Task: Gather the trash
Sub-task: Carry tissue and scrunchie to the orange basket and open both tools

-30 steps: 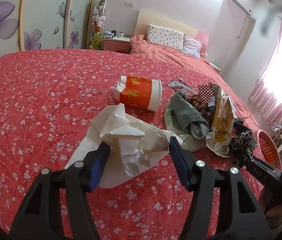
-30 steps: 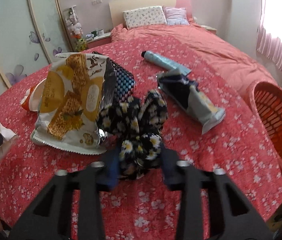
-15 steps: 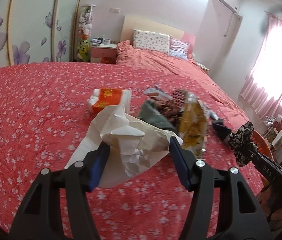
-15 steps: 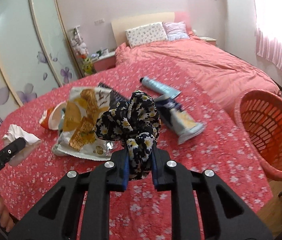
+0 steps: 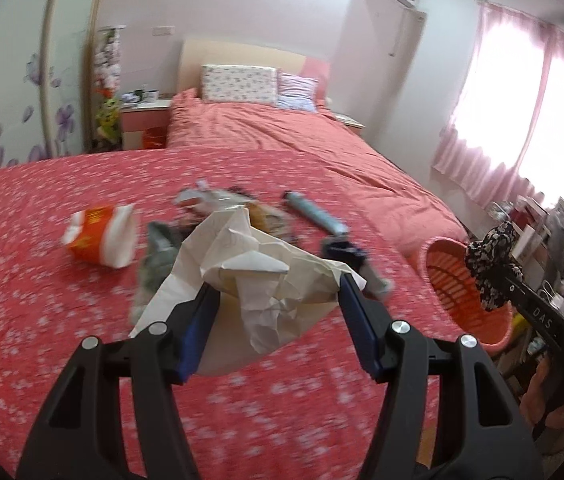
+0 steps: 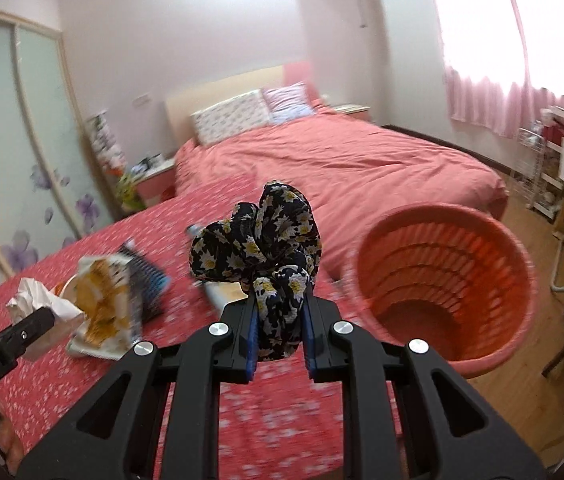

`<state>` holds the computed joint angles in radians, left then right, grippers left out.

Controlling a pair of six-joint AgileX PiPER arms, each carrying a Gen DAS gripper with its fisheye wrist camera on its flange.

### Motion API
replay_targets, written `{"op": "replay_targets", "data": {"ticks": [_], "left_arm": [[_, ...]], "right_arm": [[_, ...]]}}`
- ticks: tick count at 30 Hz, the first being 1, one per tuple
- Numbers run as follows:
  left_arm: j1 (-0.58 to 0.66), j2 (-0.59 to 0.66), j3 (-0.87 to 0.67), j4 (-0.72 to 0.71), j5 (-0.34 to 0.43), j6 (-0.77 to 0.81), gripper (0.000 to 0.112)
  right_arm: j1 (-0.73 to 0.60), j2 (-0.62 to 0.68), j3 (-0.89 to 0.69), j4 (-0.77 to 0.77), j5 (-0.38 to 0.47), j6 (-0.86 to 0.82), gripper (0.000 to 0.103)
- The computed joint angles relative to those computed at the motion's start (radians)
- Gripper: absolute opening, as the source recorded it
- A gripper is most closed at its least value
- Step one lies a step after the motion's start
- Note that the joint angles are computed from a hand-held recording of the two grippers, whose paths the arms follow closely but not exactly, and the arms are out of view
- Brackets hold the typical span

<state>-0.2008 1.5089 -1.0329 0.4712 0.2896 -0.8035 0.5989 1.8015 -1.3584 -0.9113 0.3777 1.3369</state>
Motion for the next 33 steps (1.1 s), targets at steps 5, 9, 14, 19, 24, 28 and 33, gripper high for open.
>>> {"op": "replay_targets", "data": {"ticks": [5, 9, 14, 19, 24, 28, 33], "left_arm": [[-0.092, 0.112, -0.141, -0.052, 0.020, 0.054, 0.060], [-0.148, 0.207, -0.267, -0.125, 0.038, 0.146, 0.060], [-0.206, 0.346, -0.454, -0.254, 0.077, 0.299, 0.060], [-0.271, 0.501, -0.676, -0.302, 0.148, 0.377, 0.060], [-0.300, 0.672, -0.929, -0.390, 0.247, 0.479, 0.060], [-0.303, 0.760, -1.052, -0.440, 0.304, 0.538, 0.060], [-0.312, 0.929, -1.331, -0.474, 0.445, 0.572, 0.061]], "right_arm": [[-0.072, -0.022, 0.036, -0.056, -0.007, 0.075, 0.018], [-0.128, -0.040, 0.084, -0.119, -0.032, 0.153, 0.018], [-0.167, -0.025, 0.094, -0.177, -0.046, 0.225, 0.018], [-0.214, 0.003, 0.076, -0.182, -0.067, 0.236, 0.018], [-0.264, 0.024, 0.075, -0.167, -0.108, 0.240, 0.018], [-0.291, 0.041, 0.066, -0.123, -0.132, 0.212, 0.018], [-0.338, 0.066, 0.047, 0.036, -0.177, 0.076, 0.018]]}}
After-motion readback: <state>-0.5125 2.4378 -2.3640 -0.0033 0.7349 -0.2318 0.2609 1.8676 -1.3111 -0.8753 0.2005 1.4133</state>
